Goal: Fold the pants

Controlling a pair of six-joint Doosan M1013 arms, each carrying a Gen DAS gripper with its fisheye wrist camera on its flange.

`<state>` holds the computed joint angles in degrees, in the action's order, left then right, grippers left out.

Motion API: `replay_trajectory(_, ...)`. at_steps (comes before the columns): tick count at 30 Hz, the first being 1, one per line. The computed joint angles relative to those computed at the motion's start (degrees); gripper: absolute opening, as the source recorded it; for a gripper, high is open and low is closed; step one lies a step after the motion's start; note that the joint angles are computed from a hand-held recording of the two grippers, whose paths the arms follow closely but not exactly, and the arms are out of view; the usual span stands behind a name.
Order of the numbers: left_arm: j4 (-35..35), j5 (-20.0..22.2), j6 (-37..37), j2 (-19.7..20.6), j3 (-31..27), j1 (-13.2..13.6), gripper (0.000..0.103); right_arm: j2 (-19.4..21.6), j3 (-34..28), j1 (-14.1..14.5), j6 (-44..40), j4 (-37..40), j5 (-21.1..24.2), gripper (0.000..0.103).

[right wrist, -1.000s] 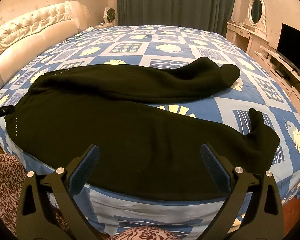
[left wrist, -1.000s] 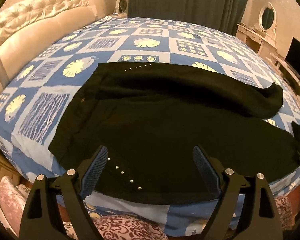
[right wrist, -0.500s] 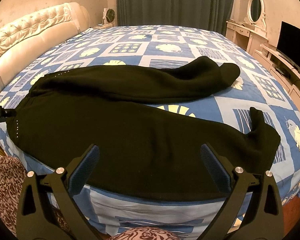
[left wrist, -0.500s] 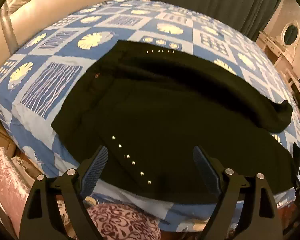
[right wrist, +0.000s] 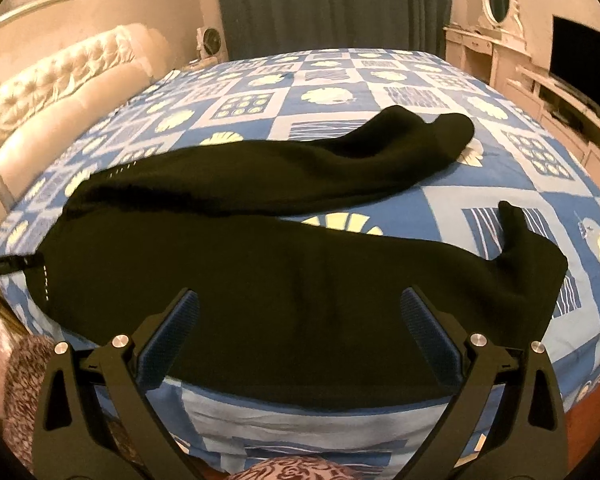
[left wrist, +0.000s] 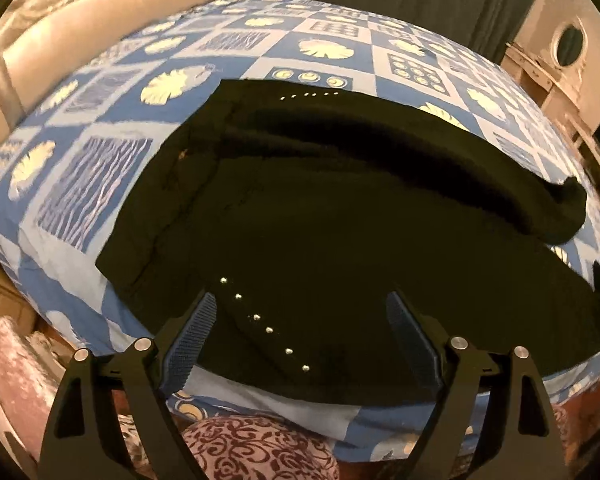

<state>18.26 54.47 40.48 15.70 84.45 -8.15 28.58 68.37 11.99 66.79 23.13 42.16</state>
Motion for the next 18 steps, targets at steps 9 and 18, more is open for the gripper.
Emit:
replay_trajectory(9,-13.05,-8.36,9.22,-2.19,3.96,7.15,0.086,2.08,-3.85,-4.85,11.89,-1.6,0.95,0.101)
replay_trajectory(18,-27.48,-14.51,21.21,-5.56,10.01,16.07,0.086,5.37,-8.08,-9.68,22.64,1.58,6.25,0.101)
